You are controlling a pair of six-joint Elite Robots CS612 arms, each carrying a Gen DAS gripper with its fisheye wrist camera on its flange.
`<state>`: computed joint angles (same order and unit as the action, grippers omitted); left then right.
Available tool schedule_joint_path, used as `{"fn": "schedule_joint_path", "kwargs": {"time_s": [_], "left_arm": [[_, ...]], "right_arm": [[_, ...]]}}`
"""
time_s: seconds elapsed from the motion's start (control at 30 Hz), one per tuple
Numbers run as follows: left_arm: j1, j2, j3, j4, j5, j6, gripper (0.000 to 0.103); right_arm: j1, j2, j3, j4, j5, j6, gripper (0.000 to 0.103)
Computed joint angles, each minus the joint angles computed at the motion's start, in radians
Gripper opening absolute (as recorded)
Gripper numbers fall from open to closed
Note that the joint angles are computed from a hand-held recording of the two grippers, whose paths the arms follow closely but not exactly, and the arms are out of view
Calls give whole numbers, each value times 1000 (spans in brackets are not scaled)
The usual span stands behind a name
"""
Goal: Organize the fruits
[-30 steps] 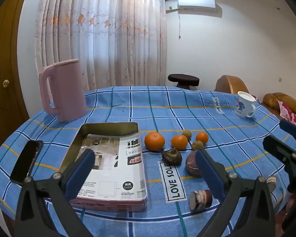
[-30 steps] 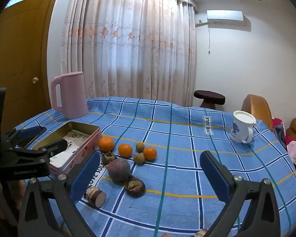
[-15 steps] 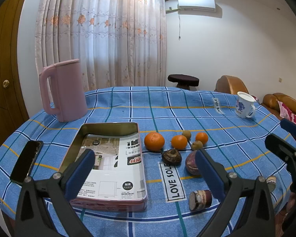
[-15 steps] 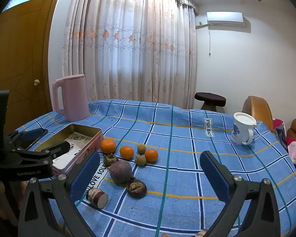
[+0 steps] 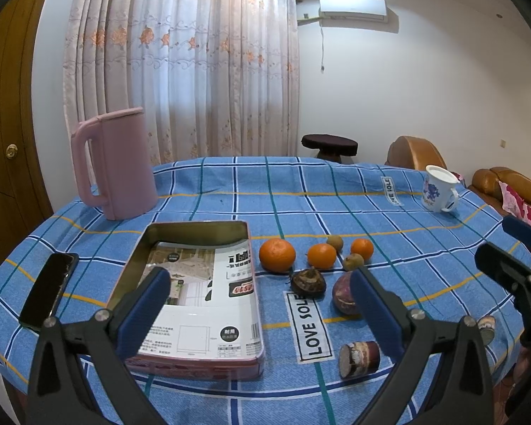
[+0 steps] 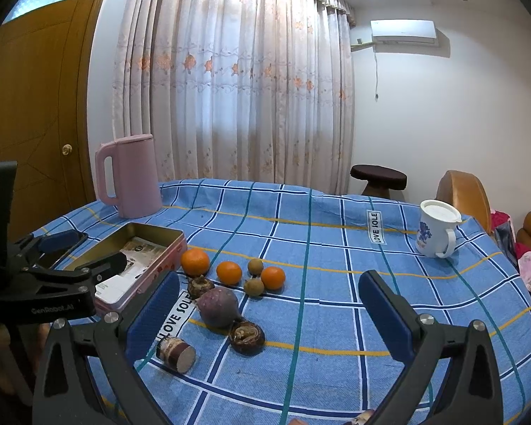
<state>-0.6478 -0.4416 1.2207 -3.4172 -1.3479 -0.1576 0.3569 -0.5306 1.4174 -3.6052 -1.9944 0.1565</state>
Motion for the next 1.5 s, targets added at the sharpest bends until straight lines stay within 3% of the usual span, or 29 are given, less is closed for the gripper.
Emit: {"fn": "schedule_joint_path", "kwargs": {"time_s": [0.93,1.17,1.37,1.5], "left_arm": [[4,-7,4,2,-3,-1,103],[-7,-7,32,-20,-12,-1,103],[-33,15,37,-11,-58,73,102],[-35,24,23,39,-123,68,99]], "right_arm": [[3,-1,4,20,14,8,102],[1,-6,67,-6,-61,-7,102],[-13,-22,172,17,-153,76,102],[-30,-30,211,35,-138,149,100]]}}
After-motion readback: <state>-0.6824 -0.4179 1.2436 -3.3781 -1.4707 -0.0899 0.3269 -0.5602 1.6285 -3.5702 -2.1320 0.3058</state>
